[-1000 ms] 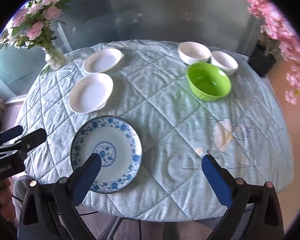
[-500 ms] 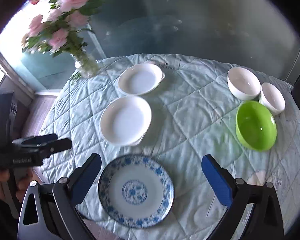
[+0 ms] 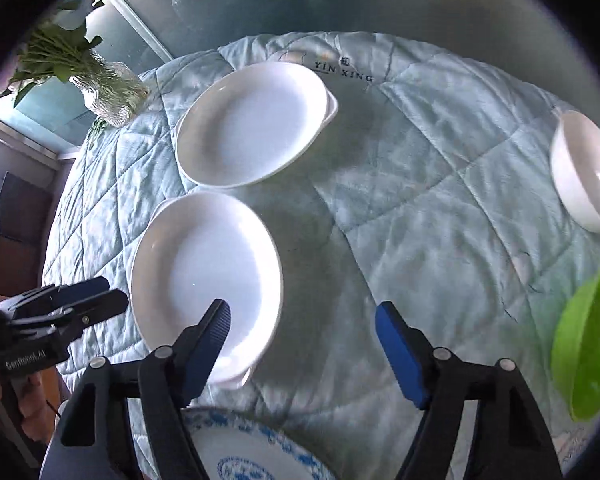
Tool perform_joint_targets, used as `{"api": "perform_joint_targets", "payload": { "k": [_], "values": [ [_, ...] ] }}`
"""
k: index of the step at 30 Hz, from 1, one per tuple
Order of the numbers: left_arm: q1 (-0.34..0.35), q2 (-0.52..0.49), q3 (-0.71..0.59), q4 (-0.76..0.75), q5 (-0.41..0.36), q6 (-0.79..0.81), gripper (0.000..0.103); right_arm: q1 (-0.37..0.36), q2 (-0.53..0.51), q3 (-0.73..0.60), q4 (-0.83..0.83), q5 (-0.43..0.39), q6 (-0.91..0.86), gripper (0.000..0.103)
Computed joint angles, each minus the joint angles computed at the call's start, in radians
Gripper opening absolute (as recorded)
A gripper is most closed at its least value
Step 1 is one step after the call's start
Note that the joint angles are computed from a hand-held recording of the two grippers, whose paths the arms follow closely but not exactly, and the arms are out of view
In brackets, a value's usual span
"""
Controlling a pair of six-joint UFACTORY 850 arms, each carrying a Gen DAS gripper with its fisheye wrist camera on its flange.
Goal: Organize plates and bowls
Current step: 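Close both grippers on the white oval dish rim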
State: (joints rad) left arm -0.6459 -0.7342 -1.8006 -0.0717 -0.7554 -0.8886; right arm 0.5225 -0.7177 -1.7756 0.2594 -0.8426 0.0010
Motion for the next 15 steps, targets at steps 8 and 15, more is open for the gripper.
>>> {"api": "perform_joint_targets", "payload": {
  "k": [8, 15],
  "values": [
    [0.021, -0.043, -0.02, -0.085, 0.009, 0.059, 0.028, 0.013, -0.13, -0.189, 0.017, -0.089, -0.015, 0.031],
    [0.026, -0.051, -0.003, -0.126, 0.03, 0.086, 0.005, 0.022, -0.187, -0.251, -0.026, -0.154, 0.063, 0.01]
  ]
}}
